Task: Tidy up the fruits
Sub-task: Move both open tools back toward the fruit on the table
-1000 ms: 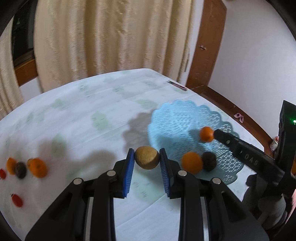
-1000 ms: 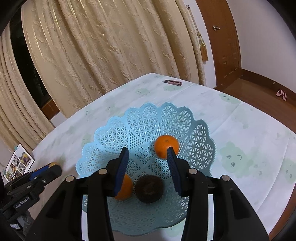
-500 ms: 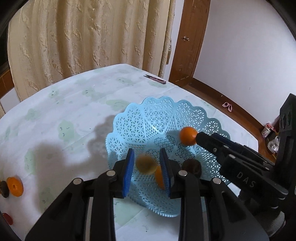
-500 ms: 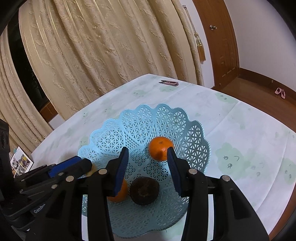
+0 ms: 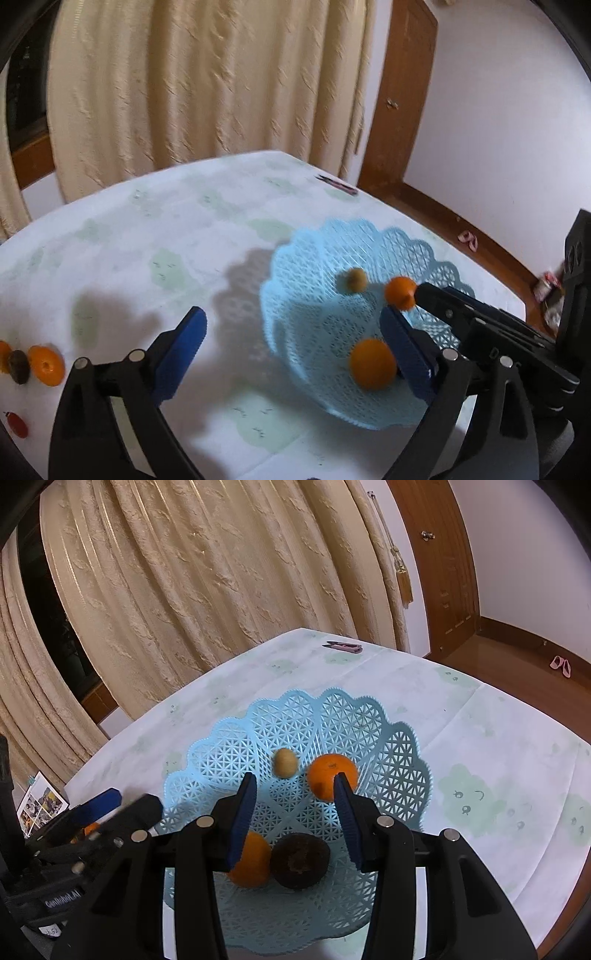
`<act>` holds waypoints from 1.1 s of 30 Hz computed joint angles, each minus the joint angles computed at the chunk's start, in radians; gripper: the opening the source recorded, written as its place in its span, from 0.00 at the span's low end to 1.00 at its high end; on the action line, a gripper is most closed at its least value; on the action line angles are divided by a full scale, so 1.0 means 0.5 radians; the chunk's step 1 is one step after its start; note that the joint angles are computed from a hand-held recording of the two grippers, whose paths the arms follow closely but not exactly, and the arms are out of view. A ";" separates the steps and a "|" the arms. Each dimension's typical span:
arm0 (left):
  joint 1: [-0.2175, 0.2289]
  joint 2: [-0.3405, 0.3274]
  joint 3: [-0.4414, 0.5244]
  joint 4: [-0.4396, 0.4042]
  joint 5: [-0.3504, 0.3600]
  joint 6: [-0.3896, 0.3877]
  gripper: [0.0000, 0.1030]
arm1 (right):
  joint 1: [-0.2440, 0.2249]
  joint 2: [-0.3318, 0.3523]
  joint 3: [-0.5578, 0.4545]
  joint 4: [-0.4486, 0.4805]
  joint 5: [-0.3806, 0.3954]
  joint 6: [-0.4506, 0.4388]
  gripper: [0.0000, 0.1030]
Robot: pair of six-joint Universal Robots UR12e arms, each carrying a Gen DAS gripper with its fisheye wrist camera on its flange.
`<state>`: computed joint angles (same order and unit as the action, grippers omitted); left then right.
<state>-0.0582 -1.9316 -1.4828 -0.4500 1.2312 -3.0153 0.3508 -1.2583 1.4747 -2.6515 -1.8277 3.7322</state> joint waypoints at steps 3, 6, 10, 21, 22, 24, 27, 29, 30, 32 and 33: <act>0.024 0.011 -0.013 0.014 0.009 -0.042 0.95 | 0.016 0.010 -0.010 -0.025 -0.048 0.008 0.63; 0.041 0.023 -0.033 0.039 0.079 -0.090 0.95 | 0.023 0.023 -0.030 -0.020 -0.033 -0.002 0.63; 0.055 0.033 -0.037 0.003 0.226 -0.138 0.95 | 0.043 0.053 -0.078 -0.020 0.002 -0.052 0.63; 0.171 0.098 -0.100 -0.044 0.347 -0.281 0.95 | 0.135 0.221 -0.331 0.031 0.207 -0.346 0.67; 0.179 0.102 -0.104 -0.042 0.359 -0.289 0.95 | 0.142 0.233 -0.350 0.044 0.222 -0.366 0.67; 0.207 0.115 -0.116 -0.048 0.377 -0.303 0.95 | 0.159 0.270 -0.405 0.082 0.263 -0.410 0.67; 0.244 0.127 -0.133 -0.057 0.419 -0.325 0.95 | 0.182 0.325 -0.487 0.138 0.305 -0.469 0.67; 0.266 0.130 -0.139 -0.062 0.435 -0.349 0.95 | 0.193 0.351 -0.525 0.170 0.338 -0.481 0.67; 0.278 0.134 -0.146 -0.056 0.447 -0.362 0.95 | 0.196 0.360 -0.537 0.184 0.362 -0.483 0.67; 0.303 0.142 -0.160 -0.036 0.487 -0.386 0.95 | 0.204 0.381 -0.566 0.212 0.398 -0.487 0.67; 0.314 0.143 -0.163 -0.028 0.508 -0.396 0.95 | 0.210 0.391 -0.580 0.225 0.409 -0.497 0.67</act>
